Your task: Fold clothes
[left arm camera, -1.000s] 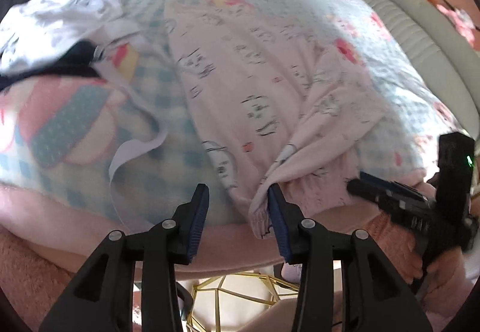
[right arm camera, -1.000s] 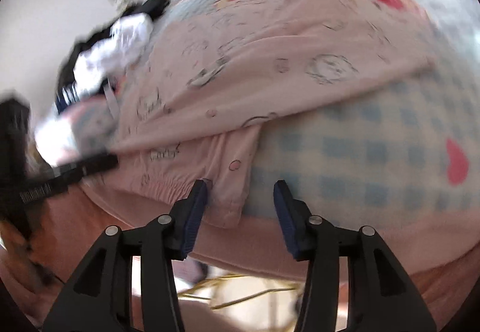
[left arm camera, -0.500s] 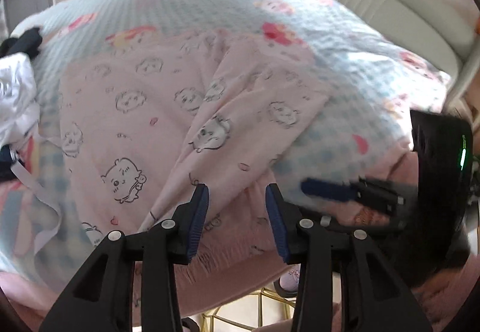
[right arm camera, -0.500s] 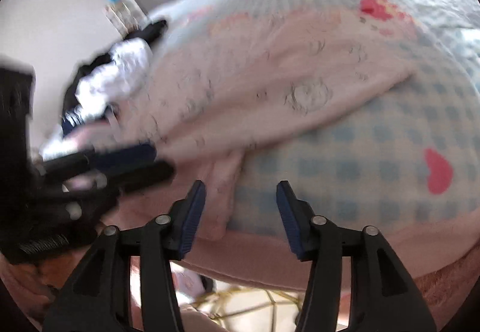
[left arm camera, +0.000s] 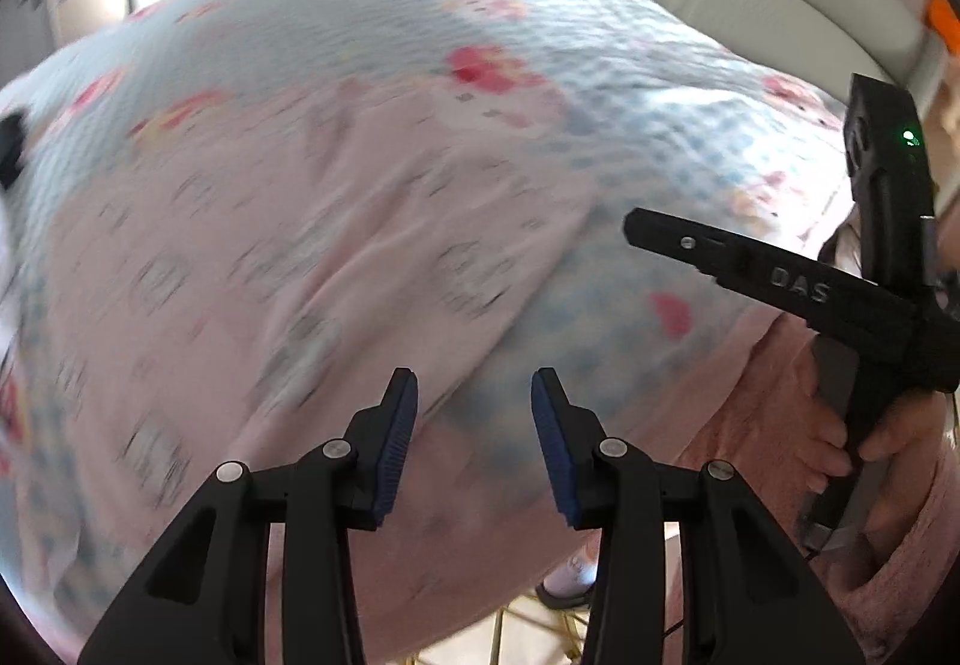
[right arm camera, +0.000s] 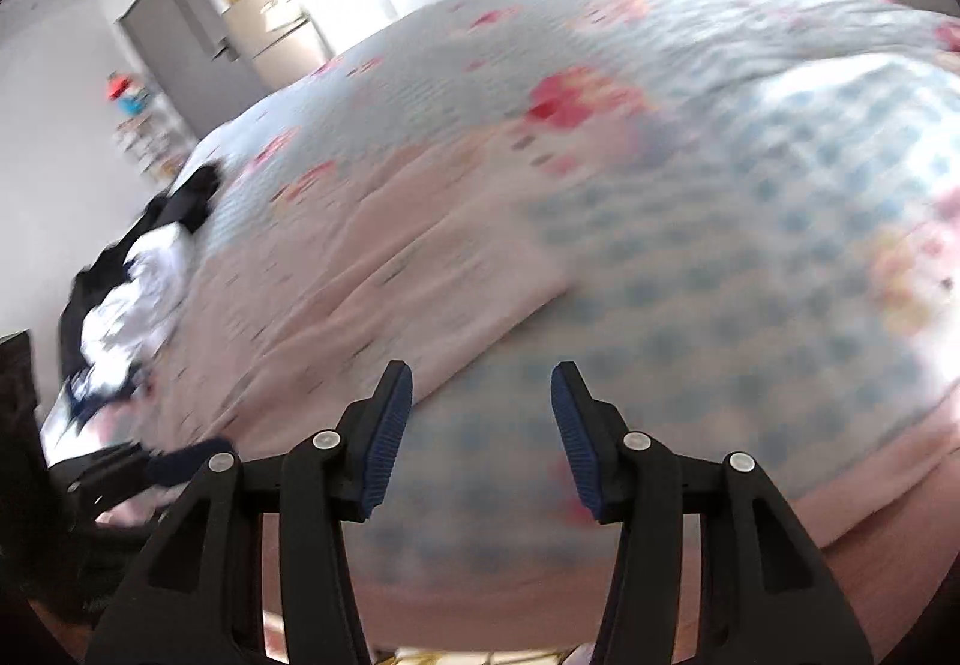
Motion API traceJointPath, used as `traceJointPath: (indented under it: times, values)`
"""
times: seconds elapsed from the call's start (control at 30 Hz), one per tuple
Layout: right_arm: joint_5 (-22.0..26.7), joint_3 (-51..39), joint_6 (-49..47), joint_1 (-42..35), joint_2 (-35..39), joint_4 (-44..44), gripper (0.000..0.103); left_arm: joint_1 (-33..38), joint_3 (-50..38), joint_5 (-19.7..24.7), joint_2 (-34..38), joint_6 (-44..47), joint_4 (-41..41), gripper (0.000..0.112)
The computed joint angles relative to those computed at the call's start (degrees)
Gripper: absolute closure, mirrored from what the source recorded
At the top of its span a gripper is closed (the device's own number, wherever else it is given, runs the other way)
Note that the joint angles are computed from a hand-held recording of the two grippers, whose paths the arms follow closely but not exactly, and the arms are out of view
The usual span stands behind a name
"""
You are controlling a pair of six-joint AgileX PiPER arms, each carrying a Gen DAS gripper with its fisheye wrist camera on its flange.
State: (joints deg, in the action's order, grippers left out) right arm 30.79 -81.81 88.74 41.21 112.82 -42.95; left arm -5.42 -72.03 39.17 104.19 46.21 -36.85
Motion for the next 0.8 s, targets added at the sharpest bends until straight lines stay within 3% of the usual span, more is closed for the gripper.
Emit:
traceJointPath:
  times: [0.17, 0.33, 0.57, 0.67, 0.8]
  values:
    - [-7.2, 13.1, 20.6, -4.3, -5.5, -10.9, 0.053, -6.2, -12.7, 2.2, 8.9, -10.0, 4.1, 0.071]
    - [-12.1, 17.4, 28.4, -6.7, -6.4, -15.5, 0.053, -10.6, -22.6, 3.4, 16.5, -17.7, 10.0, 0.071]
    - [-11.6, 13.1, 16.2, -6.3, -3.4, -7.6, 0.05, -12.9, -31.1, 3.8, 23.9, -24.5, 17.5, 0.072]
    - [-11.8, 12.2, 14.0, -6.5, -2.5, -6.0, 0.05, -11.9, -29.9, 2.2, 22.8, -23.5, 16.4, 0.108]
    - [-11.3, 11.1, 11.6, -6.6, -1.7, -3.6, 0.05, -7.0, -23.9, -1.4, 16.8, -18.8, 8.8, 0.108]
